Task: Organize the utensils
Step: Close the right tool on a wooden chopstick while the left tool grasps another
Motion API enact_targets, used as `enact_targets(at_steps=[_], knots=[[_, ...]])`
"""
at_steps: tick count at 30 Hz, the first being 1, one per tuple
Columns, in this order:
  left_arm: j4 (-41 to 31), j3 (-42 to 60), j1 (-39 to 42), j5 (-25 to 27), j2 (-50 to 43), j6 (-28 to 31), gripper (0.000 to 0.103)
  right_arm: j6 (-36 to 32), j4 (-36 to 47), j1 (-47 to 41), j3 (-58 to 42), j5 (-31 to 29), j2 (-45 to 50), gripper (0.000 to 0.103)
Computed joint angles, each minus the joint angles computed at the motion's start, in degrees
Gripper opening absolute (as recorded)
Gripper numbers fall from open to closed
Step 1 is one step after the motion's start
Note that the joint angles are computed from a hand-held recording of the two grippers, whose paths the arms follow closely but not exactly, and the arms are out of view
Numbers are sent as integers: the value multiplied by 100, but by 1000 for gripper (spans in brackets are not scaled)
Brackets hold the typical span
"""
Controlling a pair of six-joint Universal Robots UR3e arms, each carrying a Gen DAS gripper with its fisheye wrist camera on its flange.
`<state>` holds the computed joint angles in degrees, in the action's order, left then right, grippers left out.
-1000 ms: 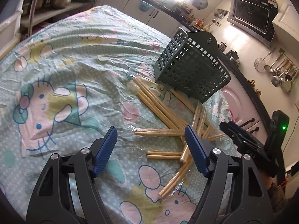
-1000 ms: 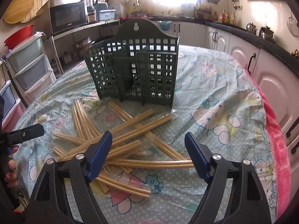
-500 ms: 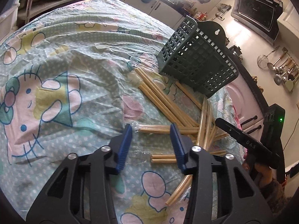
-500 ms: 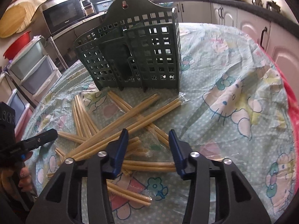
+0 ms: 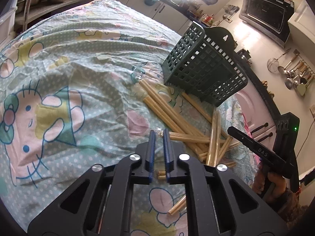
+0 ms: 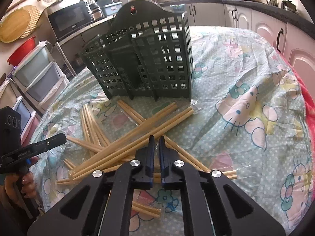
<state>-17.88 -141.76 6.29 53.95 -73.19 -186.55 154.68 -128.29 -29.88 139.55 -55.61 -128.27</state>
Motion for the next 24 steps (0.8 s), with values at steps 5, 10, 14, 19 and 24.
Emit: enact_targets(at_steps=[5, 10, 14, 19, 24], knots=[[-30, 20, 158, -272, 128, 95, 1, -259, 521, -291, -107, 262, -672, 3], [-296, 133, 345, -521, 553, 171, 0, -833, 1746, -778, -517, 743, -1316, 3], [-605, 296, 489, -648, 1010, 254, 0, -1332, 2783, -1161, -904, 1125, -1759, 3], [-1061, 499, 785, -903, 1618, 369, 0, -2181, 4332, -1680, -1594, 1625, -2196, 3], [-1476, 795, 929, -1065, 2005, 504, 0, -3127, 5931, -2159, -2412, 2056, -2413, 3]])
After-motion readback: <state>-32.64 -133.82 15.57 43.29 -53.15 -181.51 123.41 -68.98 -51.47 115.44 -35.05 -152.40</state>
